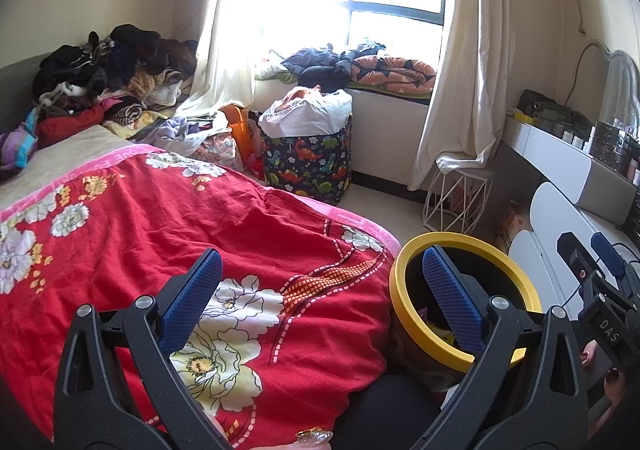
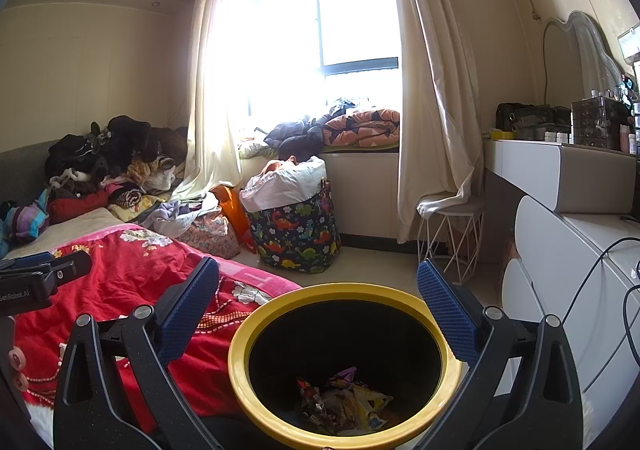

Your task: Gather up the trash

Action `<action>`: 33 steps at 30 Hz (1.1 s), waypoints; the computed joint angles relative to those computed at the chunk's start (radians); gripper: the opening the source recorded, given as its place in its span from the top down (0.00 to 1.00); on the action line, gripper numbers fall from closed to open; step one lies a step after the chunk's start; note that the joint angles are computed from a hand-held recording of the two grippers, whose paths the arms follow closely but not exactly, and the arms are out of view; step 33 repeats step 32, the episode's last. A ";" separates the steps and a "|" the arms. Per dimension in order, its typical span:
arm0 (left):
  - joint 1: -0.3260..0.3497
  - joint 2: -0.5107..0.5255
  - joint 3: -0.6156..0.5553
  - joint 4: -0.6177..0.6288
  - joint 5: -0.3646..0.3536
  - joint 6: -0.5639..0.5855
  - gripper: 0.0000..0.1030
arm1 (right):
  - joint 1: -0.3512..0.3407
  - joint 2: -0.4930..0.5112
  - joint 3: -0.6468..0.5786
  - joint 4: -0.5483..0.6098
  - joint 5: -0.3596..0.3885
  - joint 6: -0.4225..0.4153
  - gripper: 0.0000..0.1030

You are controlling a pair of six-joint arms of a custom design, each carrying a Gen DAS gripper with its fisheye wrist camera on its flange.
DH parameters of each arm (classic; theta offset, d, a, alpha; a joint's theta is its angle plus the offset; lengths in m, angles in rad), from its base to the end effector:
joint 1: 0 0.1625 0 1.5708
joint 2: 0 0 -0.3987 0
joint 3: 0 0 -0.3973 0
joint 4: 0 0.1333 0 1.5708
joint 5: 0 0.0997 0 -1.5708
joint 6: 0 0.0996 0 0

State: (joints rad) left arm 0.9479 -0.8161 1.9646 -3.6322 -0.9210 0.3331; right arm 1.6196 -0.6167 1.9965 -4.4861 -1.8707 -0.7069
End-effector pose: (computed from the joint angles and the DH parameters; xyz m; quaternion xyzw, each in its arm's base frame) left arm -0.1693 -0.5675 0.1209 0.2664 0.8200 -0.4547 0.2232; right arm 0.1281 -0.4936 0.0993 0.1660 -0.6995 0.6151 0.3236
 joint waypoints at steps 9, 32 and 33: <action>0.001 -0.005 0.003 0.007 0.007 0.000 0.11 | -0.001 0.001 0.000 -0.004 0.002 0.000 0.06; 0.375 -0.241 -0.078 0.024 0.591 -0.160 0.11 | 0.282 0.400 -0.739 1.473 0.101 0.148 0.06; 0.375 -0.241 -0.078 0.024 0.591 -0.160 0.11 | 0.282 0.400 -0.739 1.473 0.101 0.148 0.06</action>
